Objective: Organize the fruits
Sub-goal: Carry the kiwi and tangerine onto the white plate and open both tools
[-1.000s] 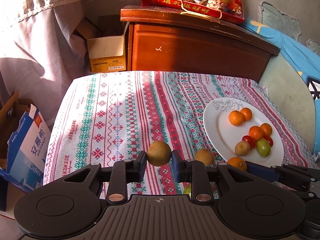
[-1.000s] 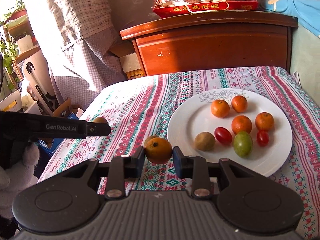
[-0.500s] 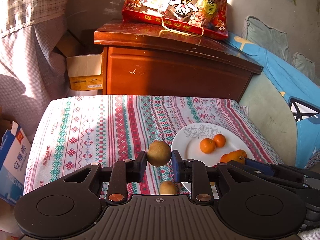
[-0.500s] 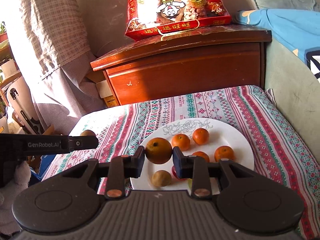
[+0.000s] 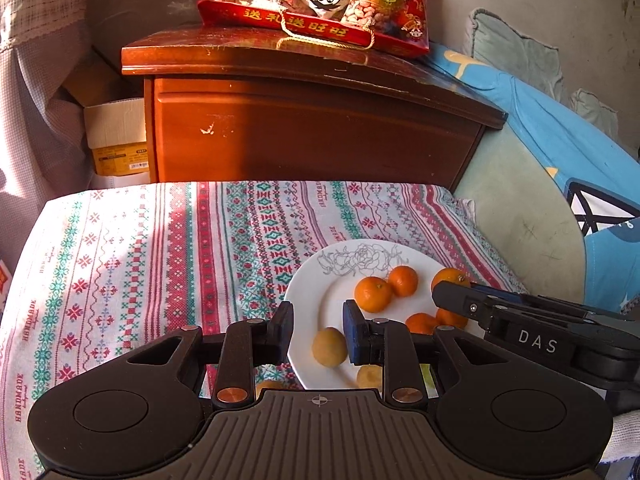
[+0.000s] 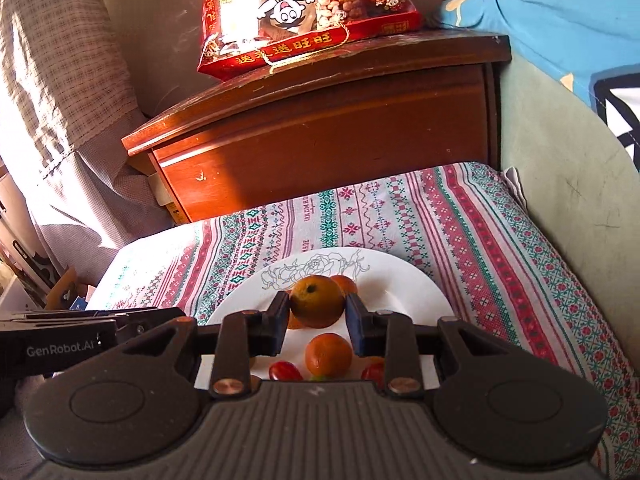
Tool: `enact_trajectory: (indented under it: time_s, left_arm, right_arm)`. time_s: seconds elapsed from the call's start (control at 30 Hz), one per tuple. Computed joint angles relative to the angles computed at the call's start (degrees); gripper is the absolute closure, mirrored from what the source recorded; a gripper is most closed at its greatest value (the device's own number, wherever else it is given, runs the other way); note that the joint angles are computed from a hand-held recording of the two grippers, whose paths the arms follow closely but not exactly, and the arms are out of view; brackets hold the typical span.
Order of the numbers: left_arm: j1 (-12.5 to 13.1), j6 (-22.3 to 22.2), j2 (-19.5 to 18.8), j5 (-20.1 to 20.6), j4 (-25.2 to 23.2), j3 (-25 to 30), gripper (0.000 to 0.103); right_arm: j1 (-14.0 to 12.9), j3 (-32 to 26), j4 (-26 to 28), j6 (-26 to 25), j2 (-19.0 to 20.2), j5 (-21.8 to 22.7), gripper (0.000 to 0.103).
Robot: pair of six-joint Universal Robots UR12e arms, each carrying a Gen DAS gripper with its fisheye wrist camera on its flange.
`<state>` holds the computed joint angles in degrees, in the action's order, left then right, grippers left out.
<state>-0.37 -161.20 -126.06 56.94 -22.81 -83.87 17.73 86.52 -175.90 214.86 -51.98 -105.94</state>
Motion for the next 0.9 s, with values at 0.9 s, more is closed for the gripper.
enact_trajectory:
  time_s: [0.9]
  left_arm:
    - [1.58,-1.72,1.93,0.62,0.57,0.04,0.067]
  right_arm:
    - [1.60,0.30,-1.43,0.38,-1.33,1.18,0.065]
